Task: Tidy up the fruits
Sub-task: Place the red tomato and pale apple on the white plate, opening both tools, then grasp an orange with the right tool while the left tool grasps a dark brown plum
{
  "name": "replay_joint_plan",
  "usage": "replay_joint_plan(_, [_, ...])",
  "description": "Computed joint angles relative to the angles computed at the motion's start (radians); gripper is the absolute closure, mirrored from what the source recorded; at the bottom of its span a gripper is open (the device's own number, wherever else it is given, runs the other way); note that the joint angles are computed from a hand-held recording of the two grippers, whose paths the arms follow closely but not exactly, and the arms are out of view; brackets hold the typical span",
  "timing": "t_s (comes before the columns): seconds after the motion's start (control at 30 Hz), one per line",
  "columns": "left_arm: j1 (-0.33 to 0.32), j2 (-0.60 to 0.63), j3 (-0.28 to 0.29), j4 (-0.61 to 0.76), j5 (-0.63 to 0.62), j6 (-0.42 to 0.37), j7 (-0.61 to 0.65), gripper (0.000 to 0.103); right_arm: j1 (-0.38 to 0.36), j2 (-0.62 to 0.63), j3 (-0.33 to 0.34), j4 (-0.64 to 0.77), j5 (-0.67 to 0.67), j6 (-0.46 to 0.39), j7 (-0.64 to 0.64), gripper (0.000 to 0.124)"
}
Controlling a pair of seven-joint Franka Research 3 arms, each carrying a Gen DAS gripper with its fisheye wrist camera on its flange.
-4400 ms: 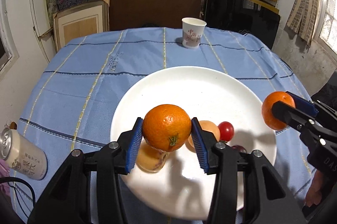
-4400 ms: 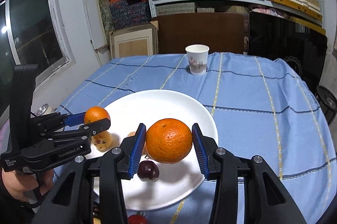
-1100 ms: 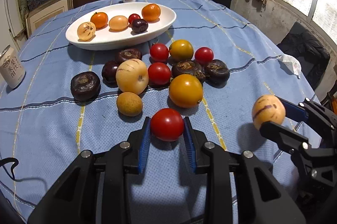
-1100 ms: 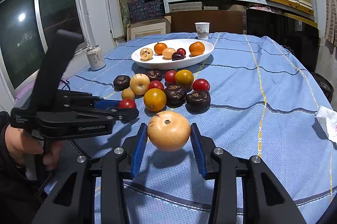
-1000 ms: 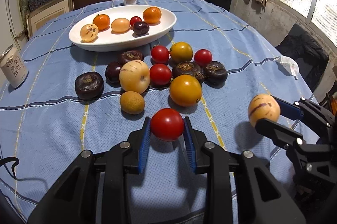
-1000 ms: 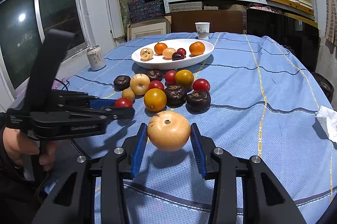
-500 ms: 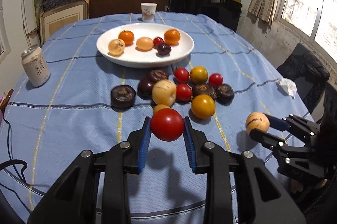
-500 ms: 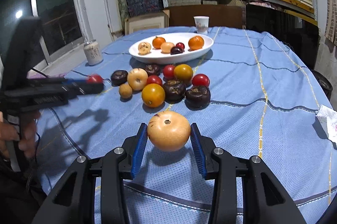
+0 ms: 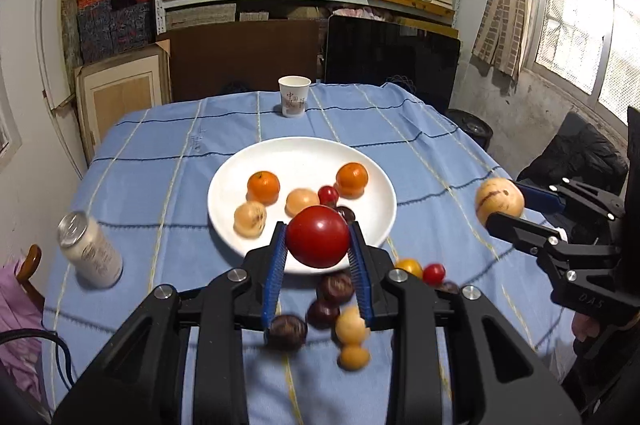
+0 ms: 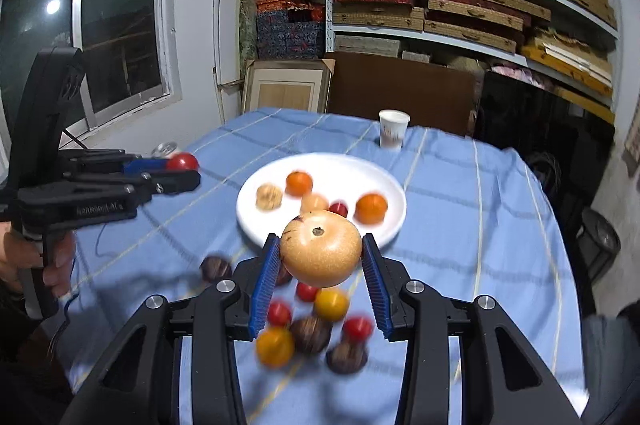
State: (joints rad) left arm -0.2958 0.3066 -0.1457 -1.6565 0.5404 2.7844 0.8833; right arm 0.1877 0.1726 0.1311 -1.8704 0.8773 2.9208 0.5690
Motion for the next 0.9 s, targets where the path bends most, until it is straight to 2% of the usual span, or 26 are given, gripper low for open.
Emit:
replay_joint_plan(0.07, [0.021, 0.106, -0.028, 0.143, -0.073, -0.067, 0.08, 0.073, 0.017, 0.073, -0.024, 0.091, -0.092, -0.03, 0.086, 0.082])
replay_joint_plan(0.1, [0.024, 0.152, -0.033, 0.203, -0.101, -0.095, 0.106, 0.073, 0.032, 0.136, -0.043, 0.166, -0.164, -0.047, 0.157, 0.082])
replay_joint_plan(0.2, [0.021, 0.295, -0.029, 0.392, -0.17, -0.186, 0.162, 0.073, 0.041, 0.265, -0.055, 0.321, -0.278, -0.081, 0.264, 0.082])
replay_joint_plan(0.3, [0.023, 0.44, -0.028, 0.584, -0.242, -0.286, 0.207, 0.073, 0.043, 0.386, -0.056, 0.473, -0.371, -0.13, 0.338, 0.082])
replay_joint_plan(0.47, [0.009, 0.597, -0.006, 0.805, -0.302, -0.392, 0.244, 0.073, 0.039, 0.548, -0.046, 0.683, -0.479, -0.208, 0.412, 0.082])
replay_joint_plan(0.53, [0.007, 0.628, -0.004, 0.849, -0.32, -0.409, 0.26, 0.067, 0.029, 0.59, -0.03, 0.736, -0.495, -0.221, 0.409, 0.081])
replay_joint_plan(0.6, [0.011, 0.609, -0.003, 0.809, -0.331, -0.368, 0.261, 0.05, 0.011, 0.606, -0.004, 0.758, -0.487, -0.226, 0.396, 0.076])
replay_joint_plan(0.7, [0.0, 0.554, 0.029, 0.724, -0.303, -0.307, 0.214, 0.034, -0.012, 0.577, 0.026, 0.713, -0.457, -0.195, 0.364, 0.074])
replay_joint_plan(0.77, [0.008, 0.499, 0.026, 0.64, -0.298, -0.259, 0.19, 0.032, -0.023, 0.543, 0.035, 0.666, -0.436, -0.174, 0.356, 0.074])
replay_joint_plan(0.9, [0.032, 0.329, 0.008, 0.384, -0.289, -0.128, 0.146, 0.026, -0.093, 0.389, 0.106, 0.458, -0.316, -0.112, 0.263, 0.073])
